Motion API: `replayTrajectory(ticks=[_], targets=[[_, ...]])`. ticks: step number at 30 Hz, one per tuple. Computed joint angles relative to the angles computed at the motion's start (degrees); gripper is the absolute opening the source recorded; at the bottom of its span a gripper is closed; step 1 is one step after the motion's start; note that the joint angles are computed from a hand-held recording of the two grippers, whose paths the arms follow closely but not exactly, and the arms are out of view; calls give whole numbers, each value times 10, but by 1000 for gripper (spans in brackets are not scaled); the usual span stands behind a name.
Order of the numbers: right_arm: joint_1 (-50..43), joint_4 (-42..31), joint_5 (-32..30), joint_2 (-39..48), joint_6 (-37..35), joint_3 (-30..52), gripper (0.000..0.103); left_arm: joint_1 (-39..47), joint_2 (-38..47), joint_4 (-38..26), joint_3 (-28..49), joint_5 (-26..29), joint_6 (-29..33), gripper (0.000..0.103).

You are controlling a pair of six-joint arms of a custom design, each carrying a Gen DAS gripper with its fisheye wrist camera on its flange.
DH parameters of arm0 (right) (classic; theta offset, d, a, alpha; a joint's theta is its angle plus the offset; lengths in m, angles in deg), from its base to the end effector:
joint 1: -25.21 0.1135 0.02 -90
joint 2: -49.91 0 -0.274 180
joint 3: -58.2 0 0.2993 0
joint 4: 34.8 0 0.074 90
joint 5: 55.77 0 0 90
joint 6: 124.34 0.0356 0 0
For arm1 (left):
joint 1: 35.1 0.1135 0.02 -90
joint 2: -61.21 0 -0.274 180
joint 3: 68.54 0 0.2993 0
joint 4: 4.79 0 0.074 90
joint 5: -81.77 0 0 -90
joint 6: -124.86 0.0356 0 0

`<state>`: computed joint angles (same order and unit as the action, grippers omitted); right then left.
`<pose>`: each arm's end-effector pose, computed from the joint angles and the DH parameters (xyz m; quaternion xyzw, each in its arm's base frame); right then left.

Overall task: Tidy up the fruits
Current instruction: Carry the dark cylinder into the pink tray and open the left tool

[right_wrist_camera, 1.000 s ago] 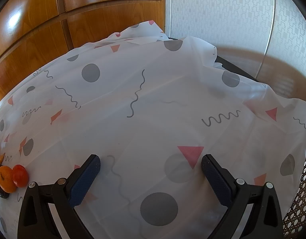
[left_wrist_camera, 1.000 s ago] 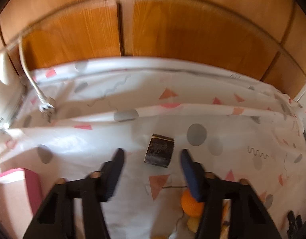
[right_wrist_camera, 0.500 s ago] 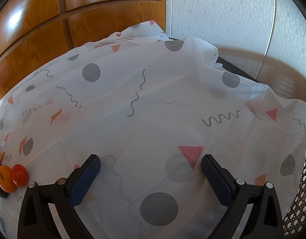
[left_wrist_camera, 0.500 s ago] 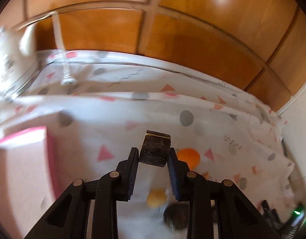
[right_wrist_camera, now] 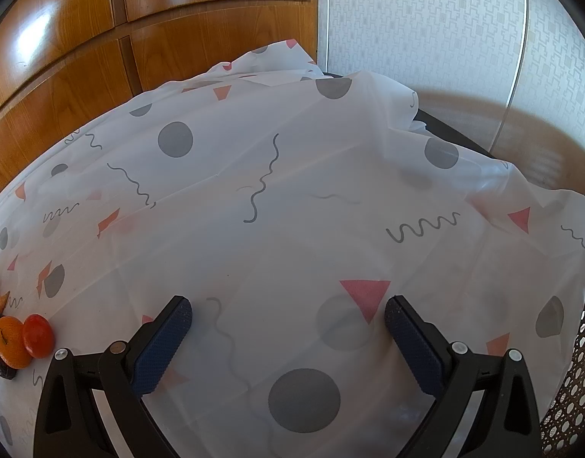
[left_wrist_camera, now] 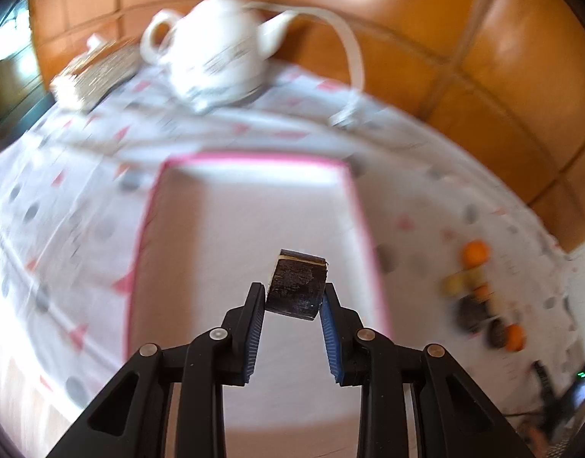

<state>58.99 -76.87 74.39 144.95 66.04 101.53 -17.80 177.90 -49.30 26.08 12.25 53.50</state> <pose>0.1980 0.1048 0.0505 0.5059 0.7908 -0.1622 0.3040 0.4459 0.1258 0.1473 0.0473 0.9631 -0.1040 0.2437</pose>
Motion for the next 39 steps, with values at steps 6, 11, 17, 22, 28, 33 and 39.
replayTrajectory(ticks=[6, 11, 17, 22, 28, 33, 39], targets=[[0, 0, -1, 1, -1, 1, 103, 26, 33, 47, -18, -19, 19, 29], [-7, 5, -2, 0, -10, 2, 103, 32, 38, 81, -27, -10, 17, 29], [-9, 5, -3, 1, -13, 3, 103, 25, 52, 101, -14, -8, 1, 30], [-10, 8, -1, 2, -15, 3, 103, 27, 34, 113, -28, 12, -10, 56], [-9, 8, -1, 2, -16, 2, 103, 49, -4, 109, -58, 40, -9, 62], [-9, 9, -2, 2, -16, 2, 103, 73, -55, 128, -115, 55, 8, 68], [-9, 12, -1, 1, -18, 1, 103, 108, -122, 177, -208, 60, 28, 71]])
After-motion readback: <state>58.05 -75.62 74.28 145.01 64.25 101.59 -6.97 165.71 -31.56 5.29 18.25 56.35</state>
